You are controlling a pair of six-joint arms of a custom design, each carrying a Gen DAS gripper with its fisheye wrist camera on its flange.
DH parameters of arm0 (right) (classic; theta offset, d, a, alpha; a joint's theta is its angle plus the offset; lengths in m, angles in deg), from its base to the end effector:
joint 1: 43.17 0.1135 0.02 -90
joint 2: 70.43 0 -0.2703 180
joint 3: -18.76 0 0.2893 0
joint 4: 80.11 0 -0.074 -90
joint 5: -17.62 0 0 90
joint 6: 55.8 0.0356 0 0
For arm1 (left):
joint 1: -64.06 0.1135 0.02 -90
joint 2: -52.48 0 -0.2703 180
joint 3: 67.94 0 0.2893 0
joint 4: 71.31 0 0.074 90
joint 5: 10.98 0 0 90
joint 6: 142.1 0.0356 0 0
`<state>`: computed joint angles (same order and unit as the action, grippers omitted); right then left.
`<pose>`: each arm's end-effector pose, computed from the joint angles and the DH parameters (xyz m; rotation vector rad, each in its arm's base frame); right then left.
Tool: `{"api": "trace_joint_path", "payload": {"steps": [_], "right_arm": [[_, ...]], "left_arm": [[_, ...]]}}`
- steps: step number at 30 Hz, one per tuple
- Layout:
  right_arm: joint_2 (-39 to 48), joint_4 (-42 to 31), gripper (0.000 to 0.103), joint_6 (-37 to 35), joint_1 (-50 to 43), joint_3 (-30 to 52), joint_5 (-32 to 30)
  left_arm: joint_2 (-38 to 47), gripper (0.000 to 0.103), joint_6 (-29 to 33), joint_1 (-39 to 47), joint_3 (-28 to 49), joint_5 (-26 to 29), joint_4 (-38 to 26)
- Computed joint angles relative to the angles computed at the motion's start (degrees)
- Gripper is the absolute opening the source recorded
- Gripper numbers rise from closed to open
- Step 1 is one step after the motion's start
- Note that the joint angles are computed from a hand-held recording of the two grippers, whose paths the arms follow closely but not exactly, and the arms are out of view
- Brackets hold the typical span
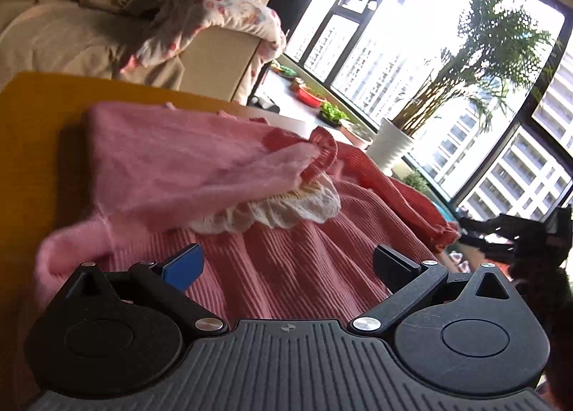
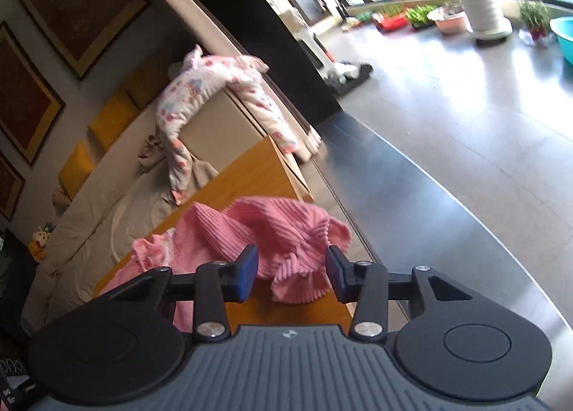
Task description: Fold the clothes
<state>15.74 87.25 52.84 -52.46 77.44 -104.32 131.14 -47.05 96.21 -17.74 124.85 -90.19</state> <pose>0.3369 -0.0360 0.1825 0.2494 2.2280 0.7181 0.2575 0.1317 0.1680 -0.1578 2.1608 -0.5902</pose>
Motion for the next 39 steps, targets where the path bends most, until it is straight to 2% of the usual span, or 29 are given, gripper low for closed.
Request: {"api": "trace_joint_path", "payload": {"steps": [5,10,12,15,18,21,22,24,27,29,31,35,36,37,38,39], "right_arm": [[6.1,5.8,0.043,1.9,3.4,2.4,0.0],[12.5,2.9,0.028,3.6,8.2,11.3,0.2],[10.7,3.2,0.026,5.7,10.4,12.6,-2.9],[5.4,8.2,0.026,11.2,13.9,12.8,-14.3],[-0.3,10.0,0.027,9.0,18.9,14.0,-18.9],[-4.1,7.9,0.03,1.9,21.5,14.7,-14.4],[-5.1,6.0,0.033,-1.9,22.0,14.5,-10.7],[-7.2,1.1,0.036,-13.8,23.8,13.2,2.8],[-6.3,-5.1,0.037,-22.0,23.2,11.4,17.5],[-4.7,-8.2,0.037,-18.0,19.8,10.5,19.1],[-3.3,-7.9,0.037,-10.8,15.3,7.8,16.9],[1.7,-0.4,0.037,3.0,9.4,4.8,9.4],[3.2,1.5,0.043,4.7,9.1,4.9,7.9],[4.6,3.5,0.059,6.4,8.9,5.0,6.4],[5.8,4.1,0.065,5.5,9.7,5.7,7.9],[7.0,4.6,0.067,4.6,10.6,6.4,9.4]], "left_arm": [[-0.4,0.103,-0.8,0.7,-2.2,1.4,2.9],[0.2,0.103,-2.4,1.9,-2.4,3.0,3.7],[0.3,0.103,-2.9,2.3,-2.5,3.6,4.1],[0.5,0.103,-2.9,2.4,-2.3,3.9,4.0],[0.5,0.103,-3.0,2.5,-2.4,4.1,4.0],[0.3,0.103,-3.2,2.6,-2.6,4.2,4.2],[0.2,0.103,-3.3,2.7,-2.7,4.3,4.2],[0.4,0.103,-3.5,3.0,-2.7,4.8,4.3],[0.7,0.103,-3.6,3.1,-2.6,5.2,4.3],[0.7,0.103,-3.6,3.1,-2.6,5.3,4.4],[0.7,0.103,-3.6,3.1,-2.6,5.3,4.3],[0.6,0.103,-3.6,3.2,-2.7,5.4,4.2],[0.5,0.103,-3.6,3.2,-2.7,5.4,4.2],[0.4,0.103,-3.6,3.2,-2.7,5.4,4.2],[0.4,0.103,-3.6,3.2,-2.8,5.4,4.3],[0.4,0.103,-3.7,3.2,-2.8,5.4,4.3]]}}
